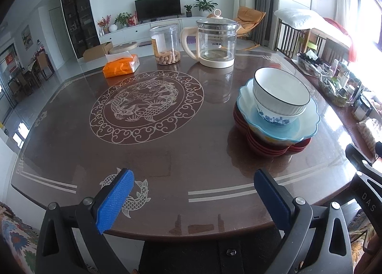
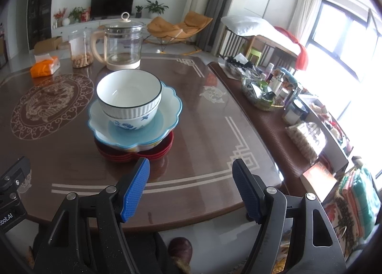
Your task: Organize plates and bowls
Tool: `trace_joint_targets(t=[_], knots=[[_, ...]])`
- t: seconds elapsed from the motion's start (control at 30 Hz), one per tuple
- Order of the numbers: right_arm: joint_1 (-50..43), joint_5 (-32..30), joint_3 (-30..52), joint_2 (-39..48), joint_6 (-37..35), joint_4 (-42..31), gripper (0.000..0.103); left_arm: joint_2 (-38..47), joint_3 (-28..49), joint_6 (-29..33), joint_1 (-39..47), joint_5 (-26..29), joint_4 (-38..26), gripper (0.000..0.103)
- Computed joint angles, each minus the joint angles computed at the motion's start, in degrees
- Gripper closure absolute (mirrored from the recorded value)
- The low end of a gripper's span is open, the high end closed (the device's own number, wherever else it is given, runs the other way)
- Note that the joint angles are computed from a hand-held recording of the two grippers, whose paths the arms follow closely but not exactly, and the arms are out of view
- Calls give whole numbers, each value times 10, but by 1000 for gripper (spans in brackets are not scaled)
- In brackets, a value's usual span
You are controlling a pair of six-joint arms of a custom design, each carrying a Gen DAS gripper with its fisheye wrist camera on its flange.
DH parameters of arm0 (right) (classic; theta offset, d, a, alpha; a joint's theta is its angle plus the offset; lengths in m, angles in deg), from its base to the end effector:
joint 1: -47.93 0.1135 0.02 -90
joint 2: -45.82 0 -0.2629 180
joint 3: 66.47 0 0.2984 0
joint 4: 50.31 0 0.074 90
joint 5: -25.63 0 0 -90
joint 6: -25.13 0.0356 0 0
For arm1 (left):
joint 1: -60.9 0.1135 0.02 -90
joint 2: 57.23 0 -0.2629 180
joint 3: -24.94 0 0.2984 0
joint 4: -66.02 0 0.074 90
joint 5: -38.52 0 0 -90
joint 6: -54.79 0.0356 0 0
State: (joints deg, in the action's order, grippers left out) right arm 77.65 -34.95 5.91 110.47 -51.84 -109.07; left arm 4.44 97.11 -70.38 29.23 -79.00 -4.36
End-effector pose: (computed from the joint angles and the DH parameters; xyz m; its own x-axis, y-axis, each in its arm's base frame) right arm 0.2424 0.1183 0.3096 -0.6947 -0.1704 -0.6988 -0.0071 0.9731 -0.2303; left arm 0.2143 -0.1129 0.3080 -0.7563 -0.1336 -0.6404 -0.2047 0.9781 0.0377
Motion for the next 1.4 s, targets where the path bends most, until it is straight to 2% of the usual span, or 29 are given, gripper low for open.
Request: trace_joint_targets(t=[0.33,0.67,1.4], knots=[[1,-7,2,-8,14,-7,28,5,4,-5,3,14,0,3],[-10,-42,-20,-42,14,26,28,9,8,-6,-11,2,-1,3],[-2,-63,-51,-76,20,61,28,6,11,-13,-24,1,-5,3]])
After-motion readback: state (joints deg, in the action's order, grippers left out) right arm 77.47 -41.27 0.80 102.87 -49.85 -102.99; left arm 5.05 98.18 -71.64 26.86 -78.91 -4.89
